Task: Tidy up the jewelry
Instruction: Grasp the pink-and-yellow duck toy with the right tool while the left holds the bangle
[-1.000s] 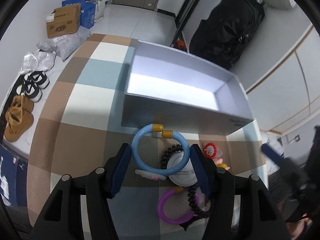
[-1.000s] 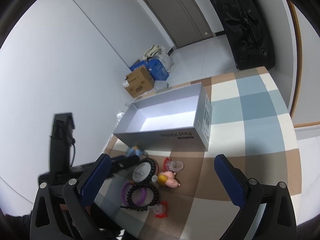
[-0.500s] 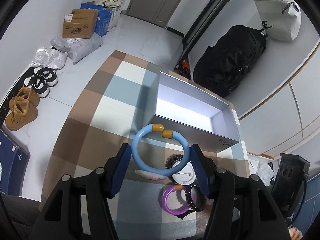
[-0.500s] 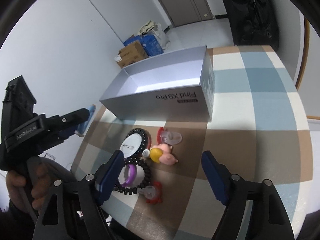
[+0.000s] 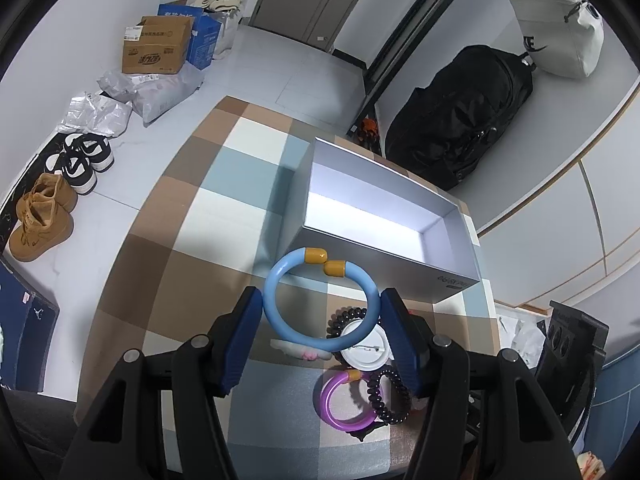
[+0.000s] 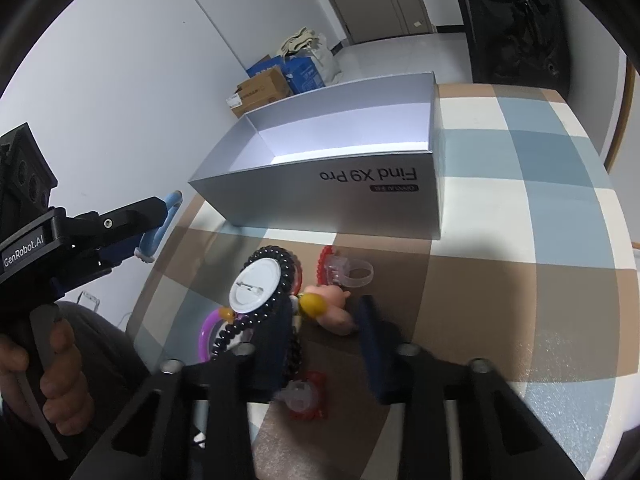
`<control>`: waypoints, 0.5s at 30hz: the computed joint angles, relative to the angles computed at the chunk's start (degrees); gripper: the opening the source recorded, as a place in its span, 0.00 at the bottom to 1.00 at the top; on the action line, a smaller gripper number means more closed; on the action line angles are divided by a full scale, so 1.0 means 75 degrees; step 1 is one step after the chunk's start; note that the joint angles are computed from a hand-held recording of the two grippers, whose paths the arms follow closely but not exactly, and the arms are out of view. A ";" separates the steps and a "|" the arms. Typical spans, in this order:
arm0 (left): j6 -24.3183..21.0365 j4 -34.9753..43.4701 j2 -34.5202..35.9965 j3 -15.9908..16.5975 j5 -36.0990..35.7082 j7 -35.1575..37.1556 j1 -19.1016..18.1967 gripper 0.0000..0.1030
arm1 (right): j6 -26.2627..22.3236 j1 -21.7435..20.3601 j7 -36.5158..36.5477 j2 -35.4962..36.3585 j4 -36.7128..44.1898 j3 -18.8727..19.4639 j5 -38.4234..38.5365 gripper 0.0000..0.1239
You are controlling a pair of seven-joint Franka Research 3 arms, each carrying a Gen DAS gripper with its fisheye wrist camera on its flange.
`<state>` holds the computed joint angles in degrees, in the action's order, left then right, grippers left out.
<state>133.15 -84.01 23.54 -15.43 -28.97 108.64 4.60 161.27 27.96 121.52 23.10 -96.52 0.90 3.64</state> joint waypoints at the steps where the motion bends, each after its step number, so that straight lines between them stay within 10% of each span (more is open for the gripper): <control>1: -0.0002 -0.0003 0.0001 -0.0001 0.0036 0.0015 -0.0017 0.54 | -0.0001 0.0044 0.0065 -0.0021 -0.0022 -0.0045 -0.0045 0.22; 15: 0.0437 -0.0381 -0.0257 -0.0024 -0.0023 0.0316 -0.0089 0.54 | 0.0256 -0.0006 -0.0103 -0.0184 -0.0275 0.0020 0.0143 0.10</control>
<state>136.43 -86.87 21.61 -15.61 -29.14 111.00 3.92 163.19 27.91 120.74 21.72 -98.59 1.05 4.71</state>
